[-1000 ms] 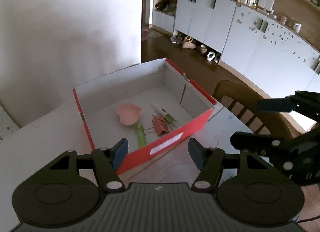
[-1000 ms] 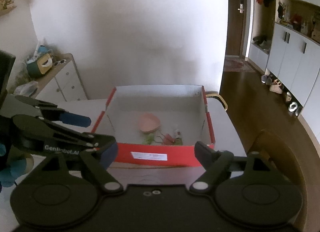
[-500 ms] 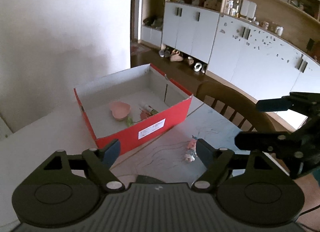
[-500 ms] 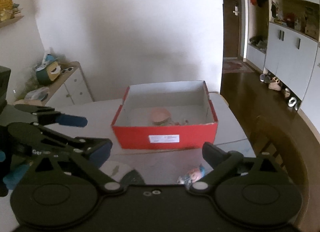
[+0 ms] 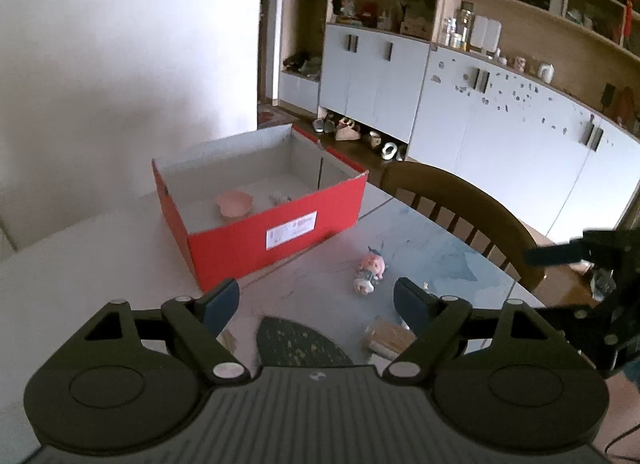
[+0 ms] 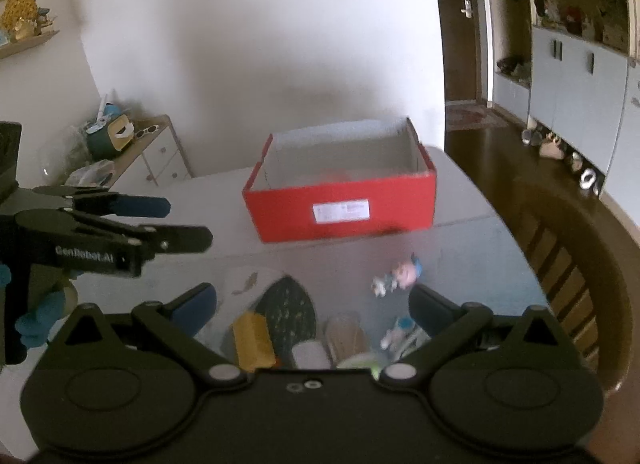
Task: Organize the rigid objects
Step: 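Withdraw both tools from the box back toward the table items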
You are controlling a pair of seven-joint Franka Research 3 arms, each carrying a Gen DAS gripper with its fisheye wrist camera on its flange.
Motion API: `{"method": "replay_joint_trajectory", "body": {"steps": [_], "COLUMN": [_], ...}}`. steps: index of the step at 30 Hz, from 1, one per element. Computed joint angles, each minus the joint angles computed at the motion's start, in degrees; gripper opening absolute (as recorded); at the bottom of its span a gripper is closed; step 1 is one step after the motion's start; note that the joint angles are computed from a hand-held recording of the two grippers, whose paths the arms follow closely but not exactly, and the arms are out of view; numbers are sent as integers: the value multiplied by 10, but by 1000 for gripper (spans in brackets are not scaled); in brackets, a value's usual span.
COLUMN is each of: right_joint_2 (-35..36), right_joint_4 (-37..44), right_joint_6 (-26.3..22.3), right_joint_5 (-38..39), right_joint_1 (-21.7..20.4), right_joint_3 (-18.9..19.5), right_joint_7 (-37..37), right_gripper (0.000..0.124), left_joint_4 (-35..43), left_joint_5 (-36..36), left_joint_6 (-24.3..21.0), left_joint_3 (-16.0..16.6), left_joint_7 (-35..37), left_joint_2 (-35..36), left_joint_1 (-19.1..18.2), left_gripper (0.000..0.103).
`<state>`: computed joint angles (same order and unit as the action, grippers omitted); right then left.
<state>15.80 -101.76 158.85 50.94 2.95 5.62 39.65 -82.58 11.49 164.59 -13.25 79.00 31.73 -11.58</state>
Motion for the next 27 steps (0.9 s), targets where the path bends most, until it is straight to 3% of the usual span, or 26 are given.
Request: {"method": "replay_joint_trajectory", "body": {"steps": [2, 6, 14, 24, 27], "right_joint_2": [-11, -29, -47, -56, -53], "right_joint_4": [-23, -64, -122, -168, -171], "right_joint_6": [7, 17, -10, -40, -50], "right_joint_5": [23, 39, 14, -46, -63], "right_joint_1": [-6, 1, 25, 48, 51], "right_joint_3": [6, 5, -8, -14, -16], "right_joint_7": [-23, -50, -44, -26, -12], "right_gripper": [103, 103, 102, 101, 99], "left_joint_4": [-21, -67, -96, -83, -67], "left_joint_5": [-4, 24, -12, -14, -16], "left_joint_6": [15, 48, 41, 49, 41], "left_joint_3": [-1, 27, -42, -39, -58], "left_joint_7": [-5, -41, 10, 59, 96], "left_joint_2": [-6, -22, -2, 41, 61], "left_joint_1": [3, -15, 41, 41, 56], "left_gripper": [85, 85, 85, 85, 85]}}
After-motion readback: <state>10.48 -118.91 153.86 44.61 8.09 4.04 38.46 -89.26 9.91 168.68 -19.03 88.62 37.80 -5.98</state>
